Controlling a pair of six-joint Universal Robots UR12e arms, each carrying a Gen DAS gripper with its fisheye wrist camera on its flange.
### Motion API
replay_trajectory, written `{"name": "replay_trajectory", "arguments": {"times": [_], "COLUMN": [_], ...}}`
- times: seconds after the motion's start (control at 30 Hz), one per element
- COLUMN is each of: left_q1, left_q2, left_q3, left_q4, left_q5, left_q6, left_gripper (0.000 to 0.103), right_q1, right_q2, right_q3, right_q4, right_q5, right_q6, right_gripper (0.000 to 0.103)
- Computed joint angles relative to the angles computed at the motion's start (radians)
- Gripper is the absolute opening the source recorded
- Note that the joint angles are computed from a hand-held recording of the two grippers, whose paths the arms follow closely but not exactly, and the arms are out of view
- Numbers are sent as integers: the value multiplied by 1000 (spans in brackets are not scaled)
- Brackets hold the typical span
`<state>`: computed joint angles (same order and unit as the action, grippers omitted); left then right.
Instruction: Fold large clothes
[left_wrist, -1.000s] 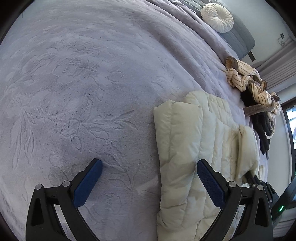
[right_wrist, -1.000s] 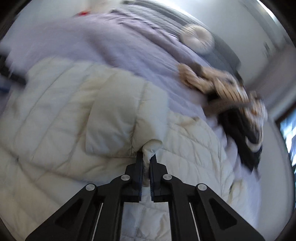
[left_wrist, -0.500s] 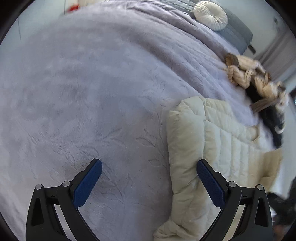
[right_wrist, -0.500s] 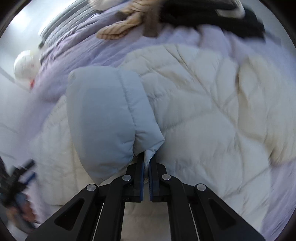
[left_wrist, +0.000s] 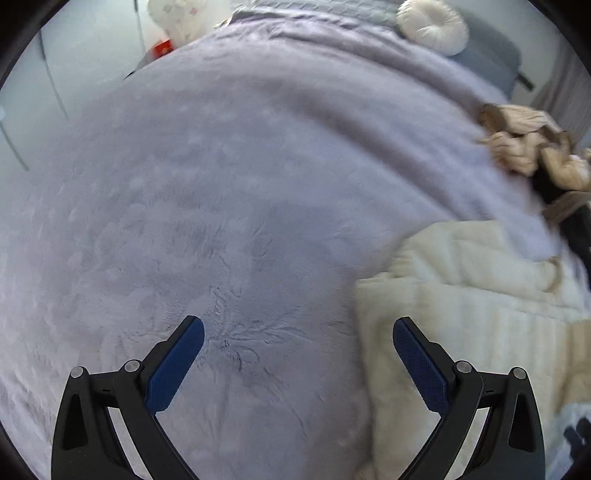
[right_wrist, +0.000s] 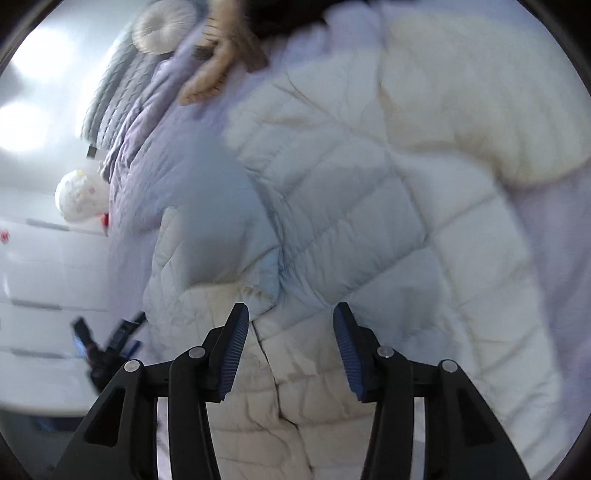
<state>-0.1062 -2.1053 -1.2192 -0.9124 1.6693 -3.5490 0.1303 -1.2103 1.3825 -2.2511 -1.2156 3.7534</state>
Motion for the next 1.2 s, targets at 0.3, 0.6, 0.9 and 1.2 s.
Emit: {"name": "replay_trajectory", "arguments": {"times": [0.3,0.6,0.9,1.2], "left_q1": [-66,-52,-47,-54], "left_q2": [12,4,10,40], "left_q3": [-18,-51,-48,-39], "left_q4": [12,-38,-43,-53], "left_q5": [-28,-42,-53,-36], "left_q6": [108,80,78,45], "left_gripper": [102,103,103,103], "right_q1": [59,17,3,-15], "right_q2": [62,64,49,24], "right_q3": [-128,-66,-22,-12], "right_q4": [5,81,19,-10], "right_q5": [-157,-160,-104,-17], "right_q6": [-281,-216,-195,-183], "right_gripper": [25,20,20,30]}}
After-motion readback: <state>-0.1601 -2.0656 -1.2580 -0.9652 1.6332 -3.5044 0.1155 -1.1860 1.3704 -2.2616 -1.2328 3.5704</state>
